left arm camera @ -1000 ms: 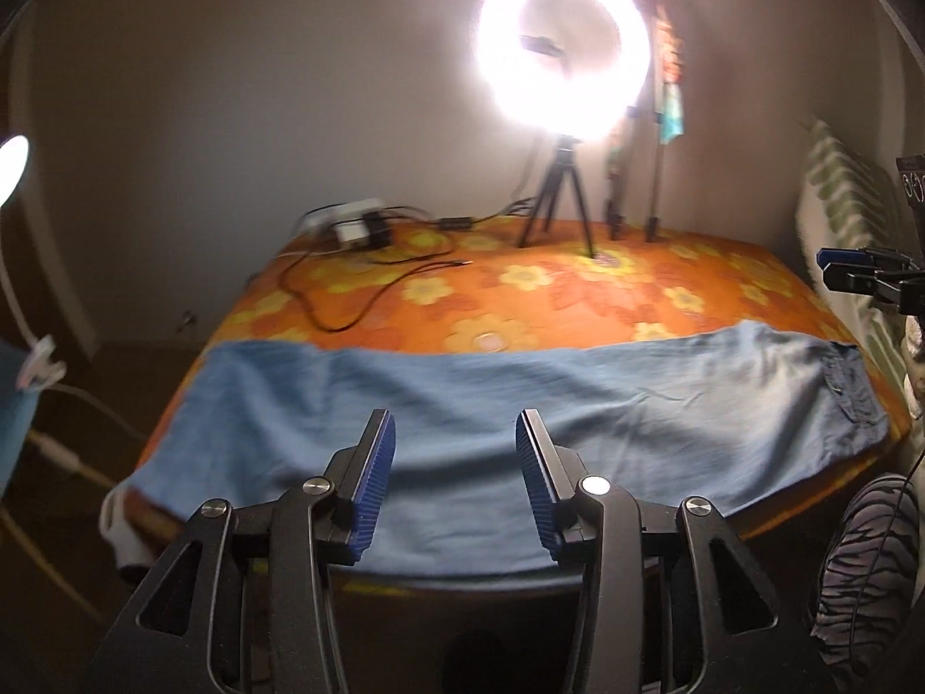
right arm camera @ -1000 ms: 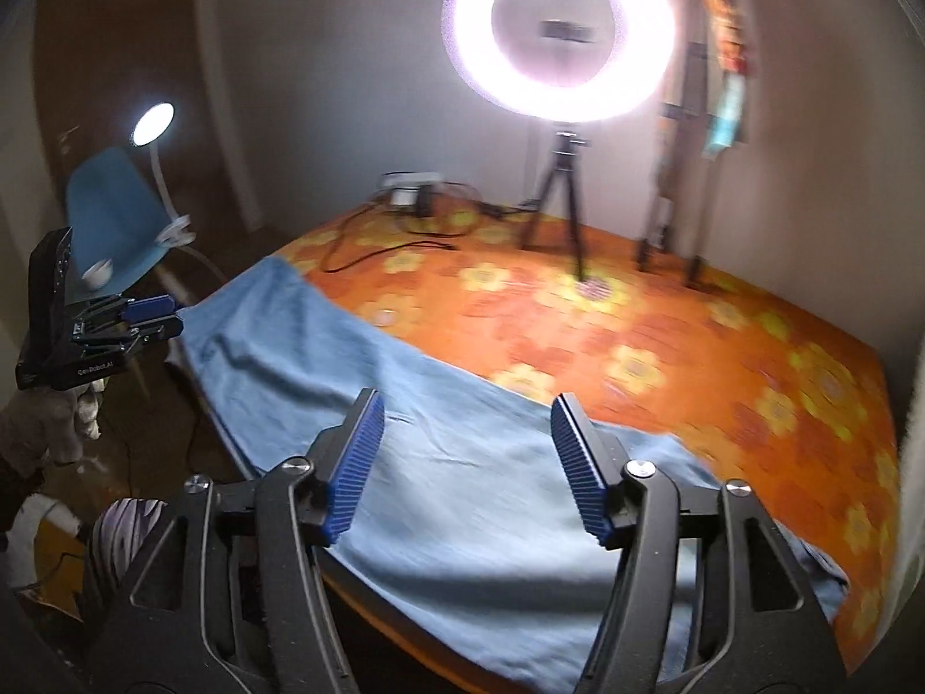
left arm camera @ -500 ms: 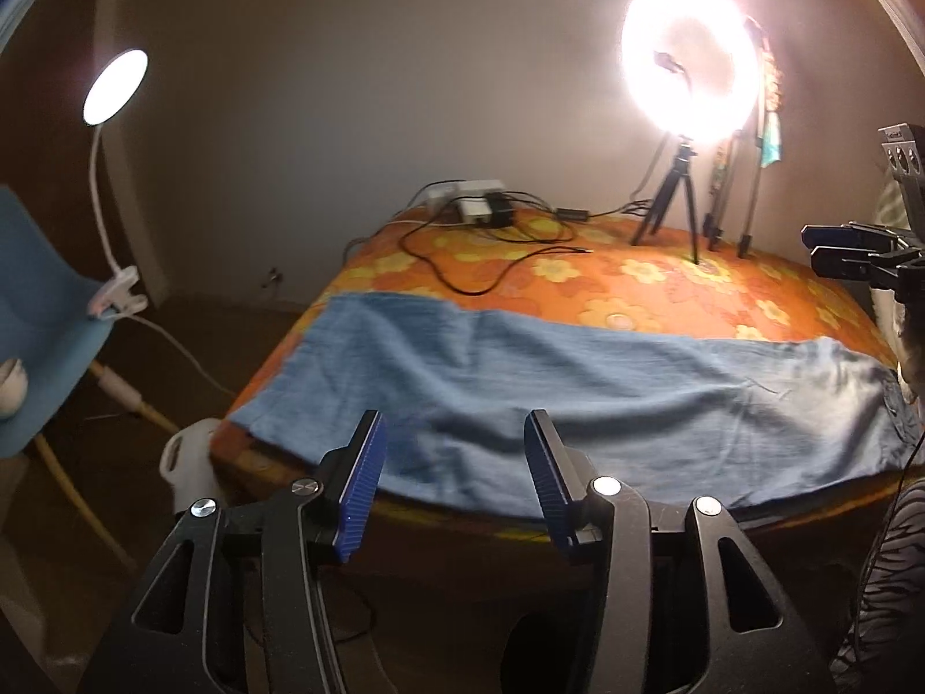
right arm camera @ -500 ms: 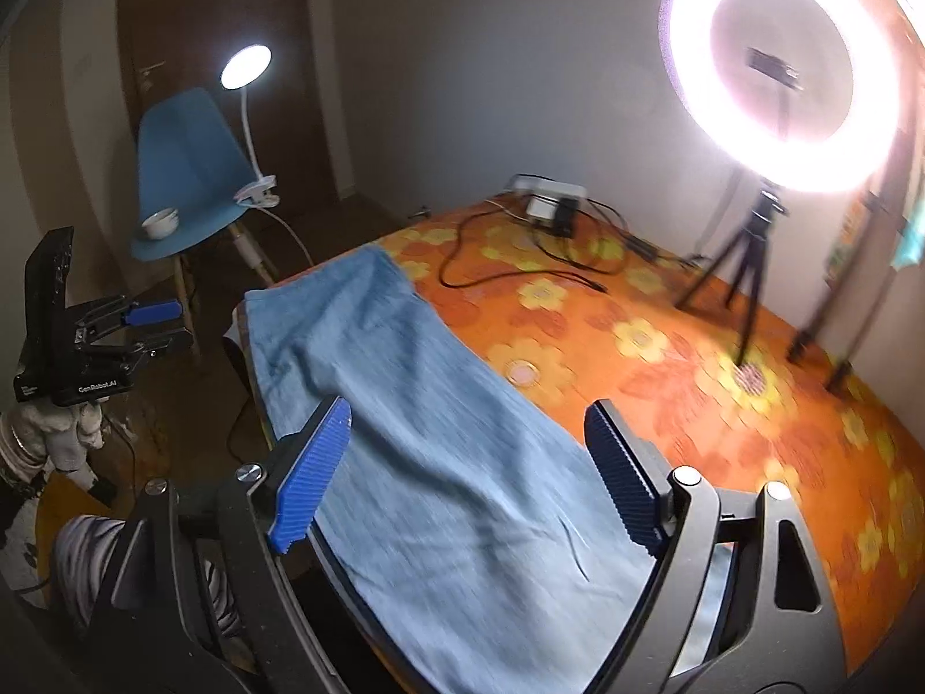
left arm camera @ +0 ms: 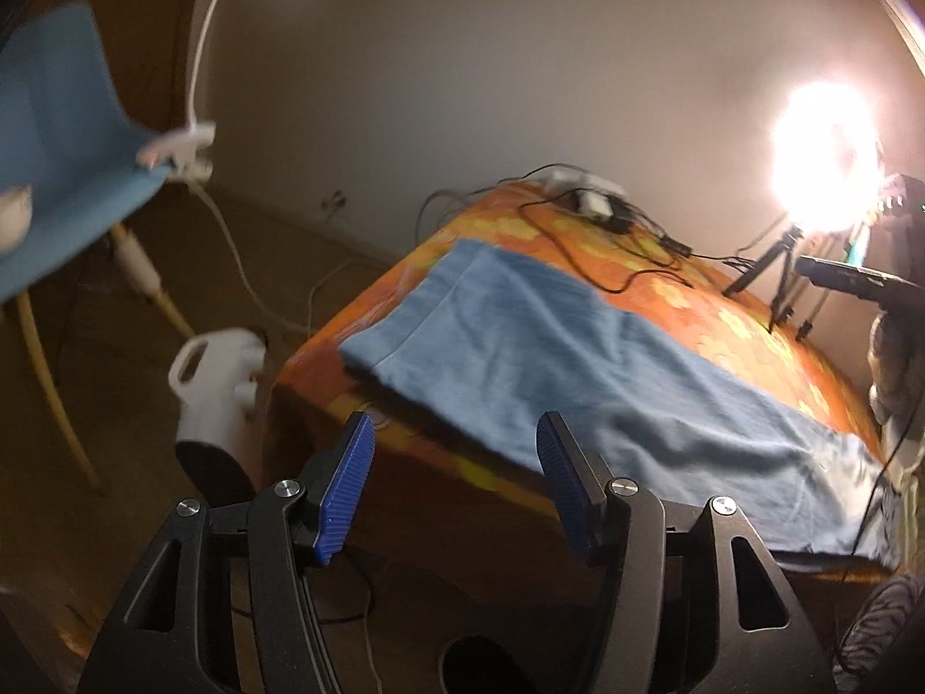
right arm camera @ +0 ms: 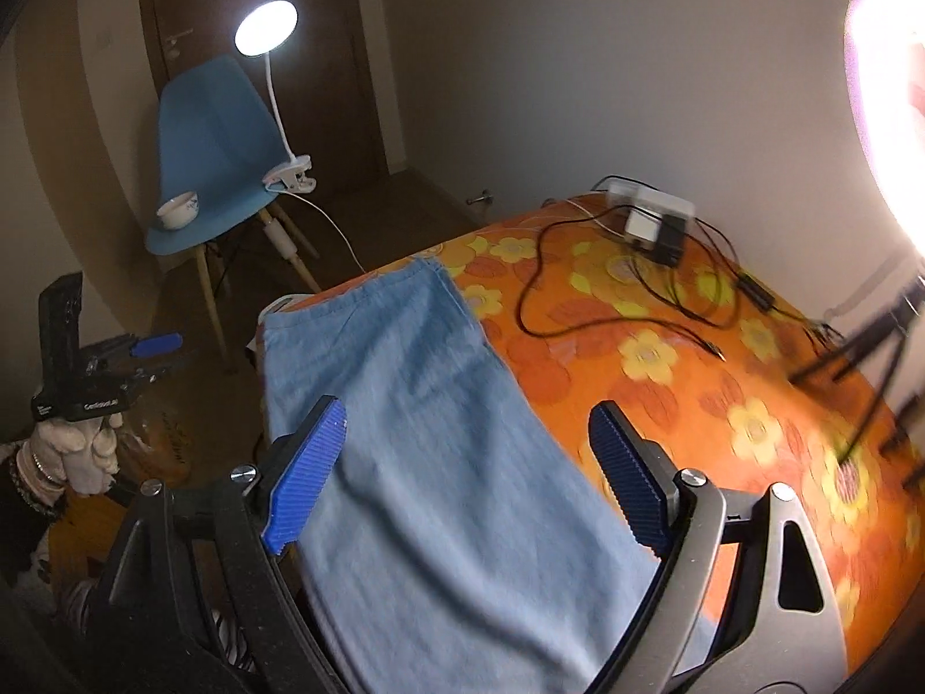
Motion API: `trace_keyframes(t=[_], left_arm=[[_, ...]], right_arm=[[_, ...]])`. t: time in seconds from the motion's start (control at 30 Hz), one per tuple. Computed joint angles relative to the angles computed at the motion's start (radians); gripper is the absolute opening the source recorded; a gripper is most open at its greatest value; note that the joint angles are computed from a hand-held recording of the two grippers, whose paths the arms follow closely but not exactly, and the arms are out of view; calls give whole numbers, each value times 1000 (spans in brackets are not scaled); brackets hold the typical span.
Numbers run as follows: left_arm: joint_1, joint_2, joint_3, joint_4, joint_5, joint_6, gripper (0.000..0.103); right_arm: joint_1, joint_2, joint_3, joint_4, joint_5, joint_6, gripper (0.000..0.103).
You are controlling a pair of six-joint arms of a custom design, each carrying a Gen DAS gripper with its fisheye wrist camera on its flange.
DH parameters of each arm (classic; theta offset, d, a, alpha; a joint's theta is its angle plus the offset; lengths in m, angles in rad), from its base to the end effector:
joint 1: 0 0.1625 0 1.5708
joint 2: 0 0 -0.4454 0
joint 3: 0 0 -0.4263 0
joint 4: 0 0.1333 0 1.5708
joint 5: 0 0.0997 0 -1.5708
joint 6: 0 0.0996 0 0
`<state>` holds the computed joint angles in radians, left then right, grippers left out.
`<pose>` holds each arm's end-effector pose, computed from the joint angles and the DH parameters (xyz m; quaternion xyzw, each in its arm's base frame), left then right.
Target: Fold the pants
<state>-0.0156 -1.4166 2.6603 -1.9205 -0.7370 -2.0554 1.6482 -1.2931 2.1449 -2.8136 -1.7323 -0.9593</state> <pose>-0.2188 -0.2037 0.0793 -0.0213 0.8426 -0.4516 0.2926 0.1581 -0.5219 0.2172 0.4708 -0.8571 0.1413 0.1542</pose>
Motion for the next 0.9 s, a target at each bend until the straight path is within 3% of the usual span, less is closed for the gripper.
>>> trace_keyframes(t=[0.2,0.33,0.5,0.7,0.9], left_arm=[[95,6,65,-189,47,79,58],[167,54,89,-367,97,170,58],[229,88,109,-503,143,252,58],[256,114,109,-531,170,286,58],[277,128,118,-587,198,337,58]], right_arm=[[56,232,-169,68,-43,78,88],[70,350,-253,62,-68,77,88],[77,484,-368,88,-81,93,88],[89,634,-489,92,-106,87,88],[117,730,-538,48,-173,-8,88]])
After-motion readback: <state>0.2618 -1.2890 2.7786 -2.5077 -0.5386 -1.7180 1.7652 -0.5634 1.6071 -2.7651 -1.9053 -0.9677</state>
